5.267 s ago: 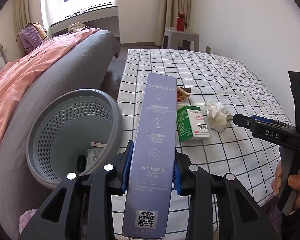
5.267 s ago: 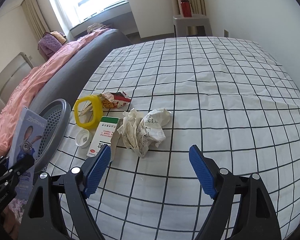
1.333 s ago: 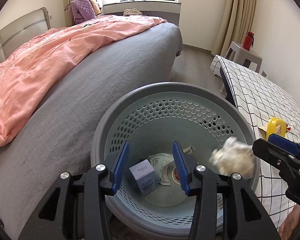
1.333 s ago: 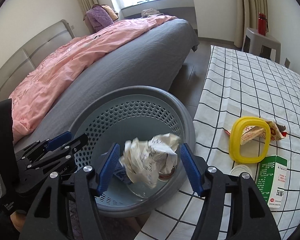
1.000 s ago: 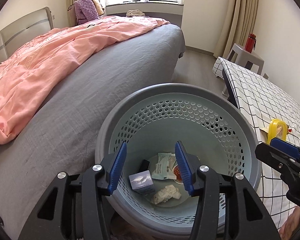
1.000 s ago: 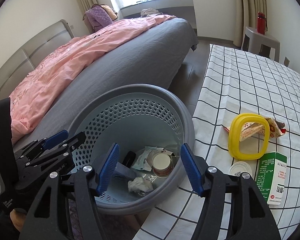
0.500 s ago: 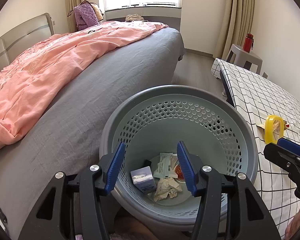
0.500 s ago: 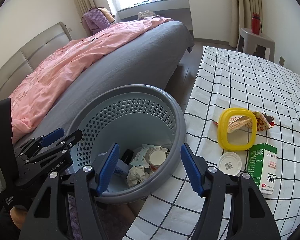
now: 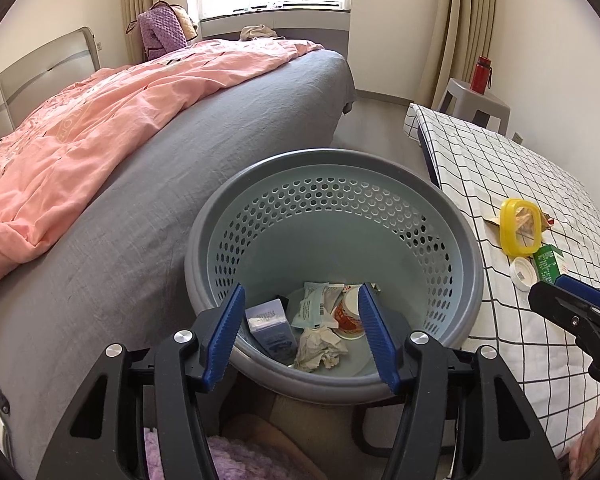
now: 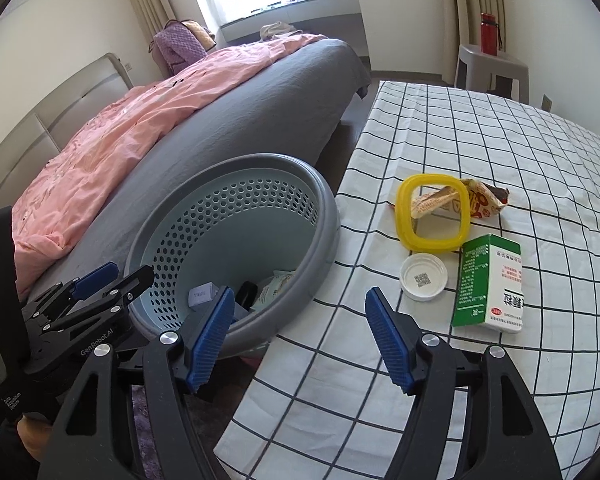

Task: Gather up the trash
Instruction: 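Move both grippers back to the bed while the right gripper grasps the green medicine box, then grasp the white bottle cap with the left gripper while the right gripper holds the green box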

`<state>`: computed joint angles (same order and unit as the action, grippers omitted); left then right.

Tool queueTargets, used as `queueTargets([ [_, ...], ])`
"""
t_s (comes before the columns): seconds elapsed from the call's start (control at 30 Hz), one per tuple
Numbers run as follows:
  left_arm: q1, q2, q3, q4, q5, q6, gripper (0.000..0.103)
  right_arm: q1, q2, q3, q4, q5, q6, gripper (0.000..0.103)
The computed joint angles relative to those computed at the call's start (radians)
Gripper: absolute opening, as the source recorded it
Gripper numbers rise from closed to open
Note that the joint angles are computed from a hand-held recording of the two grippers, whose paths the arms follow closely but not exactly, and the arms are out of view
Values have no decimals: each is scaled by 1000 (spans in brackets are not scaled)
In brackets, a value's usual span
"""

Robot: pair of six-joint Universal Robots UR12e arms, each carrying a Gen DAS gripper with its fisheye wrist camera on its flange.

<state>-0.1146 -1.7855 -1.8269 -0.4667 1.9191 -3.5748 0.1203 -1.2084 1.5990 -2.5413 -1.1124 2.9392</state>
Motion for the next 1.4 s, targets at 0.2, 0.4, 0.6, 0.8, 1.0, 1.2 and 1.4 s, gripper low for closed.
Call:
queueTargets([
  [0.2, -26, -2, 9, -7, -12, 6, 56, -39, -21, 36, -3, -34, 21, 67],
  [0.4, -49, -14, 30, -11, -25, 17, 58, -76, -21, 50, -19, -77, 69, 67],
  [0.6, -70, -36, 60, -31, -34, 29, 58, -91, 8, 22, -13, -114, 98, 67],
  [0.8, -83, -53, 86, -52, -35, 37, 58, -81, 54, -32, 15, -145, 89, 67],
  [1.0, -84, -65, 103, -74, -37, 35, 58, -68, 94, -76, 28, -172, 87, 67],
  [1.2, -85, -80, 120, -97, -47, 35, 58, -59, 108, -84, 15, -197, 61, 62],
  [1.4, -93, -96, 145, -115, -60, 43, 58, -67, 103, -78, 10, -176, 44, 41],
])
